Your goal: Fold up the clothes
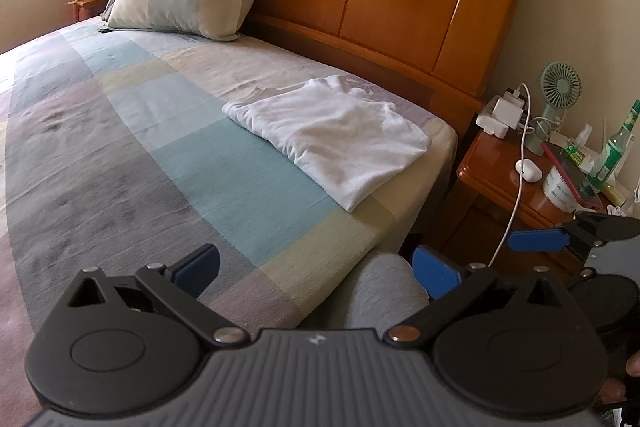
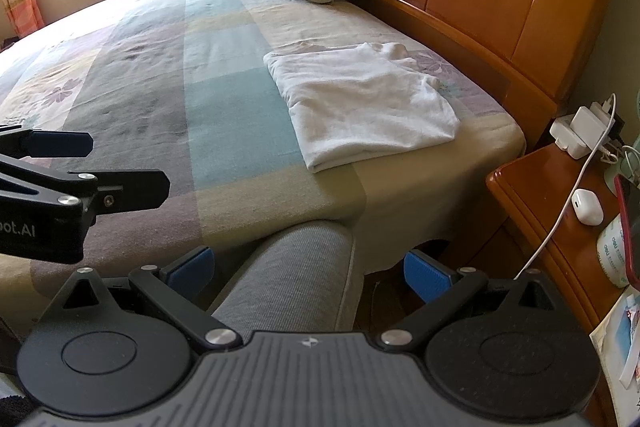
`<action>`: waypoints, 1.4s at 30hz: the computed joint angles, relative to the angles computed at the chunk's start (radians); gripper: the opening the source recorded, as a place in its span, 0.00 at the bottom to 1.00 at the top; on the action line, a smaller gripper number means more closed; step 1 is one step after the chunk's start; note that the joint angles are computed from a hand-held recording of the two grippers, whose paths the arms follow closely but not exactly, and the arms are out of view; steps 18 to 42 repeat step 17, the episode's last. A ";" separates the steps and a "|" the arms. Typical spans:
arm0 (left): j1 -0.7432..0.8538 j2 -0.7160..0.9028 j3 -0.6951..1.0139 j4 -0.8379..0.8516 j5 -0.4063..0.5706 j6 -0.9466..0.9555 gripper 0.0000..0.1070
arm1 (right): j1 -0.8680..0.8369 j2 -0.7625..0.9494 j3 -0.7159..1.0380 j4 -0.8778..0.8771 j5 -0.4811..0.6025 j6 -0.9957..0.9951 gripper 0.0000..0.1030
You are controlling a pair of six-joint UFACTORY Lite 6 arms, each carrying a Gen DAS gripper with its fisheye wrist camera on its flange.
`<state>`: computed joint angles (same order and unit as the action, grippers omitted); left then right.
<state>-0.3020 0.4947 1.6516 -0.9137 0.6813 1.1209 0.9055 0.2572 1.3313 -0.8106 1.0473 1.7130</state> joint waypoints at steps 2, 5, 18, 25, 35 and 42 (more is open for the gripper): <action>-0.002 0.003 0.004 0.015 -0.006 -0.020 0.95 | 0.000 0.000 -0.001 0.001 0.000 -0.002 1.00; -0.002 0.009 0.009 0.030 -0.013 -0.042 0.95 | 0.000 0.000 0.000 0.002 0.000 -0.002 1.00; -0.002 -0.008 -0.017 0.004 -0.029 -0.005 0.95 | 0.006 0.012 0.010 0.000 0.004 0.002 1.00; -0.002 -0.008 -0.017 0.004 -0.029 -0.005 0.95 | 0.006 0.012 0.010 0.000 0.004 0.002 1.00; -0.002 -0.008 -0.017 0.004 -0.029 -0.005 0.95 | 0.006 0.012 0.010 0.000 0.004 0.002 1.00; -0.002 -0.008 -0.017 0.004 -0.029 -0.005 0.95 | 0.006 0.012 0.010 0.000 0.004 0.002 1.00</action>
